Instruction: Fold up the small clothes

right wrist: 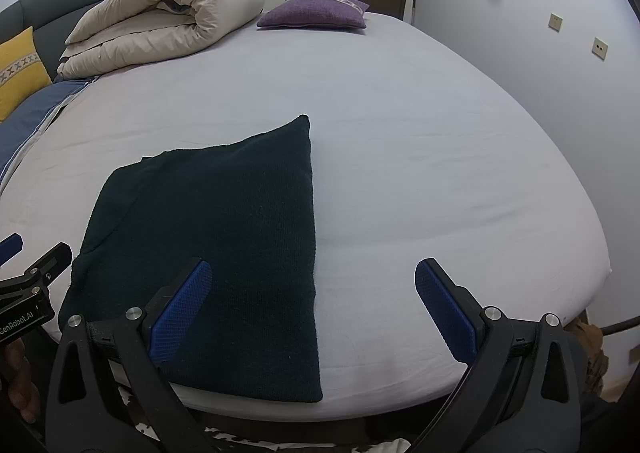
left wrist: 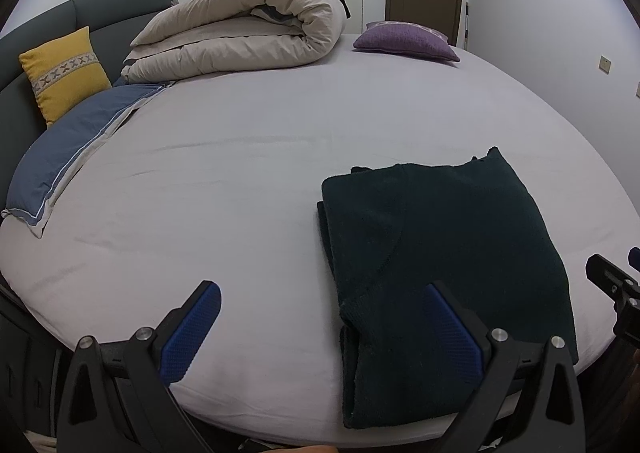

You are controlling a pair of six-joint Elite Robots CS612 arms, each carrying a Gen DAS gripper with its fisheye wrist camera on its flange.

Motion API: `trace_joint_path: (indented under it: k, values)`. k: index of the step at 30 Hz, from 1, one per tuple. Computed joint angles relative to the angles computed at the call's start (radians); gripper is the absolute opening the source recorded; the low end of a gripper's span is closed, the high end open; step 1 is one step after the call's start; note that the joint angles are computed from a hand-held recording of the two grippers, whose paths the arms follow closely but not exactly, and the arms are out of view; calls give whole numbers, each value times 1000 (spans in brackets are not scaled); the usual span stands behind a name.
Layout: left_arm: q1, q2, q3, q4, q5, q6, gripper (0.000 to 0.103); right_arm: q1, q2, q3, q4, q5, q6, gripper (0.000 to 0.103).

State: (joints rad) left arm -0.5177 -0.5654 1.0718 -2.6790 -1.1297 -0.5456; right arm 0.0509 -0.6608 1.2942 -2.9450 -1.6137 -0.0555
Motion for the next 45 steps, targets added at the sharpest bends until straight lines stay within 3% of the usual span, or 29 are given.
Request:
trace_joint_path:
  k: [45]
  values:
    - [4,-4,0,13,-4,-12,103,7,0,3,-9,-9,16,103]
